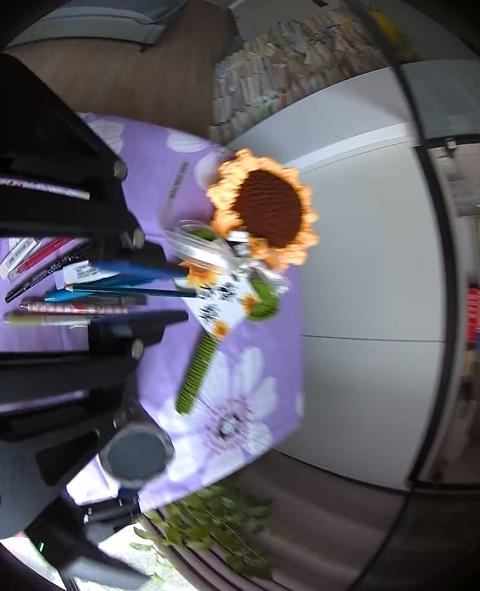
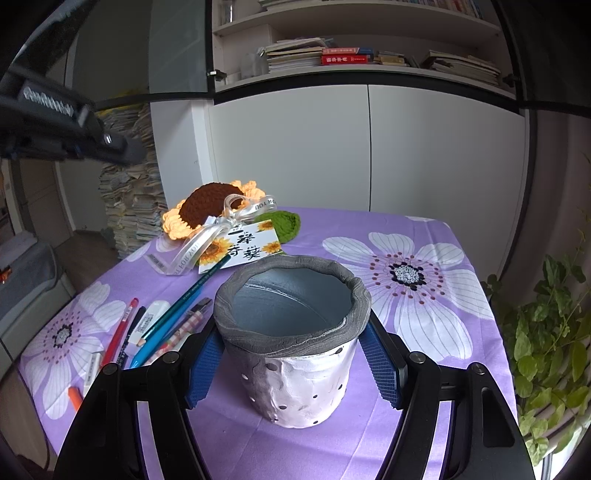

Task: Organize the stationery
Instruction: 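Carry the green pencil with the left gripper and drop it into the pen holder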

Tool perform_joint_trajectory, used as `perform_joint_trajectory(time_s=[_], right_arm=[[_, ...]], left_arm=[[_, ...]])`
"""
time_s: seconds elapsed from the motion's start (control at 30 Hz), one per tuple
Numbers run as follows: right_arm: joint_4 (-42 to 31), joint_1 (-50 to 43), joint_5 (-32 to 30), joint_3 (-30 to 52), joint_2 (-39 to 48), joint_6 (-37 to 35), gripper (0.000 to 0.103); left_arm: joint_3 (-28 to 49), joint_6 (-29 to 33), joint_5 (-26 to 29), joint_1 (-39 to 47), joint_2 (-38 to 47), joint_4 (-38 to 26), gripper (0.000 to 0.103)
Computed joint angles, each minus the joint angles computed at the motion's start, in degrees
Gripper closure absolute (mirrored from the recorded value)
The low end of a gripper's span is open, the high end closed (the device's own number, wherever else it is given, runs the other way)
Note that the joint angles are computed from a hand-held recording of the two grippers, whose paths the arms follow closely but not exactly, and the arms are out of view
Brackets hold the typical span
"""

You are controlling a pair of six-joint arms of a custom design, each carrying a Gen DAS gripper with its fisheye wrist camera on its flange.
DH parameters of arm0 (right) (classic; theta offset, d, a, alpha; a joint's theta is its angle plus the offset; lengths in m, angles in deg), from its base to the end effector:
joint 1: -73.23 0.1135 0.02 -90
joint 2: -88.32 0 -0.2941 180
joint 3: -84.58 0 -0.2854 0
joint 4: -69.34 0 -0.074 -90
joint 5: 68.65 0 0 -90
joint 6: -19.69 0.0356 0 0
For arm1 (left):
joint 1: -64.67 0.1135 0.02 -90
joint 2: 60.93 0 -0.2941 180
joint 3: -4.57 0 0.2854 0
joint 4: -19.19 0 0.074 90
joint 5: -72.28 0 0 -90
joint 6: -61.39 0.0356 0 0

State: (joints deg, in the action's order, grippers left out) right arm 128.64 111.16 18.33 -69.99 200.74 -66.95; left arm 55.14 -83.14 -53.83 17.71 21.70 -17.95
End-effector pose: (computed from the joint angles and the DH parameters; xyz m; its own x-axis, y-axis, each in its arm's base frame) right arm 0.1914 0.1516 0.0495 -0.4040 -0.2407 -0.8825 -0.6280 0.7744 0.0763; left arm 0.1932 -0.1762 0.1576 -0.7348 -0.1772 -0.6547 -0.2599 0.9652 0.0305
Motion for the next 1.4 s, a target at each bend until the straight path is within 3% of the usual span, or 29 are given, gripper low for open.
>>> perform_joint_trajectory(time_s=[0.03, 0.07, 0.2, 0.27, 0.3, 0.33, 0.6, 0.7, 0.73, 0.87, 1.07, 1.4], right_arm=[[0.0, 0.0, 0.0, 0.1, 0.1, 0.0, 0.031], [0.1, 0.0, -0.1, 0.0, 0.1, 0.0, 0.031], [0.2, 0.0, -0.1, 0.0, 0.2, 0.1, 0.031], [0.3, 0.1, -0.2, 0.1, 0.3, 0.3, 0.031], [0.4, 0.0, -0.4, 0.1, 0.4, 0.5, 0.031], [0.5, 0.0, -0.6, 0.2, 0.4, 0.6, 0.031], [0.9, -0.8, -1.8, 0.2, 0.8, 0.9, 0.031], [0.6, -0.8, -2.1, 0.3, 0.9, 0.9, 0.031], [0.7, -0.7, -2.1, 0.3, 0.9, 1.0, 0.031], [0.9, -0.7, -2.2, 0.3, 1.1, 1.1, 0.031], [1.1, -0.8, -2.2, 0.1, 1.3, 0.9, 0.031], [1.1, -0.5, -1.7, 0.2, 1.3, 0.6, 0.031]], left_arm=[[-0.3, 2.1, 3.4, 2.5, 2.0, 2.6, 0.054], [-0.5, 3.7, 7.2, 5.8, 5.0, 5.4, 0.048], [2.6, 6.3, 11.3, 12.1, 14.4, 8.4, 0.049], [4.2, 7.7, 13.6, 14.5, 17.7, 8.8, 0.055], [4.6, 8.2, 14.9, 15.2, 18.6, 9.3, 0.066], [5.0, 8.7, 16.2, 15.9, 19.5, 9.6, 0.069], [7.5, 10.0, 18.3, 18.3, 24.1, 10.9, 0.07], [7.8, 10.9, 18.7, 18.4, 24.4, 11.3, 0.096], [7.9, 10.9, 18.8, 18.2, 24.5, 11.5, 0.097], [6.4, 11.0, 17.6, 17.0, 21.6, 11.6, 0.098], [1.3, 7.3, 13.9, 12.2, 8.8, 9.2, 0.098], [3.5, 2.5, -0.9, -3.8, -6.8, 1.3, 0.098]])
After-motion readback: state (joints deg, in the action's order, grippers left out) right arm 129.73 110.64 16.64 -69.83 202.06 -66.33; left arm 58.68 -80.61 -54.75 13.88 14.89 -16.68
